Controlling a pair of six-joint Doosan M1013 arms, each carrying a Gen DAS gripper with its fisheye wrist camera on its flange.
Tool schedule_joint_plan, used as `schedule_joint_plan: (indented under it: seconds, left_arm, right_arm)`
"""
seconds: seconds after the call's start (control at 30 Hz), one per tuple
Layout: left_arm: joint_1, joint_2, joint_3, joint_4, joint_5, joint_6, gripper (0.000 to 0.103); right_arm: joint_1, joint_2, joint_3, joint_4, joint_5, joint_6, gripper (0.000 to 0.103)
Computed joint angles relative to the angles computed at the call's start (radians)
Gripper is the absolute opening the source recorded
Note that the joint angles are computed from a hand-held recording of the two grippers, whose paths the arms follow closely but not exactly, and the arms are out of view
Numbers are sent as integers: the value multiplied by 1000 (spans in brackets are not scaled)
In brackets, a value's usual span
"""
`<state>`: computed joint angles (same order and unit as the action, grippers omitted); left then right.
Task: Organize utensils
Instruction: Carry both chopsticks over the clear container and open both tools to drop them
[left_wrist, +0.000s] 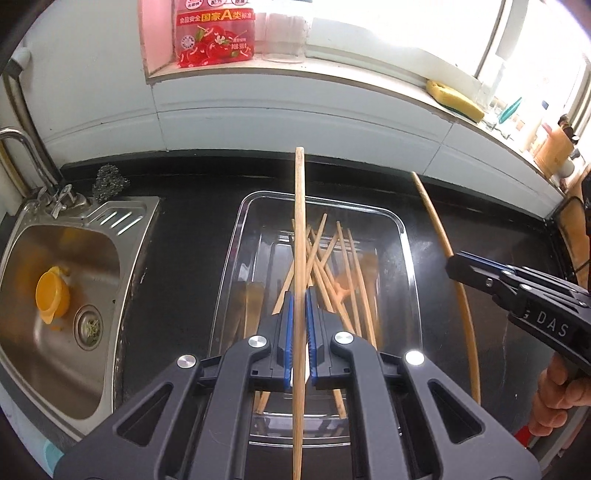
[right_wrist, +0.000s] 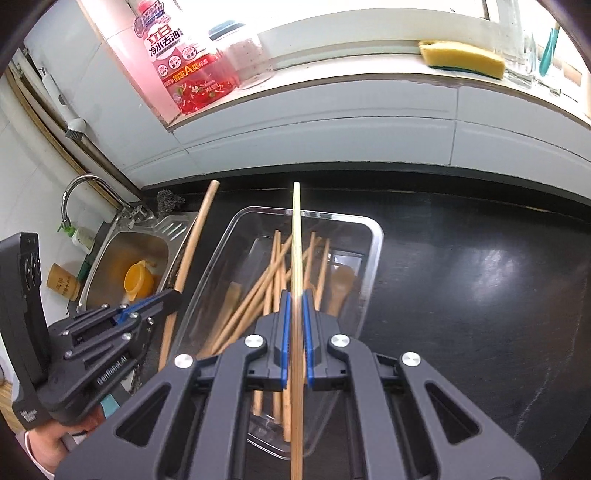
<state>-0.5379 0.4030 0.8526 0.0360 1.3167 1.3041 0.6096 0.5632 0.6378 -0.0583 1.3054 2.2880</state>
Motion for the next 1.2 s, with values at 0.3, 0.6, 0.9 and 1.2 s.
schedule_joint_plan:
  seconds: [0.3, 0.6, 0.9, 1.2]
  left_arm:
    - [31, 23, -17, -71, 20, 71, 6]
    - [53, 55, -55, -116, 38, 114, 6]
    - [63, 76, -125, -48, 20, 30, 97]
    - [45, 86, -156, 3, 41, 23, 97]
  right_arm:
    - [15, 66, -81, -19, 76, 67, 7]
    - [22, 115, -164, -63, 144, 99, 7]
    - [23, 94, -110, -111, 156, 117, 90]
    - [24, 44, -36, -174, 137, 120, 90]
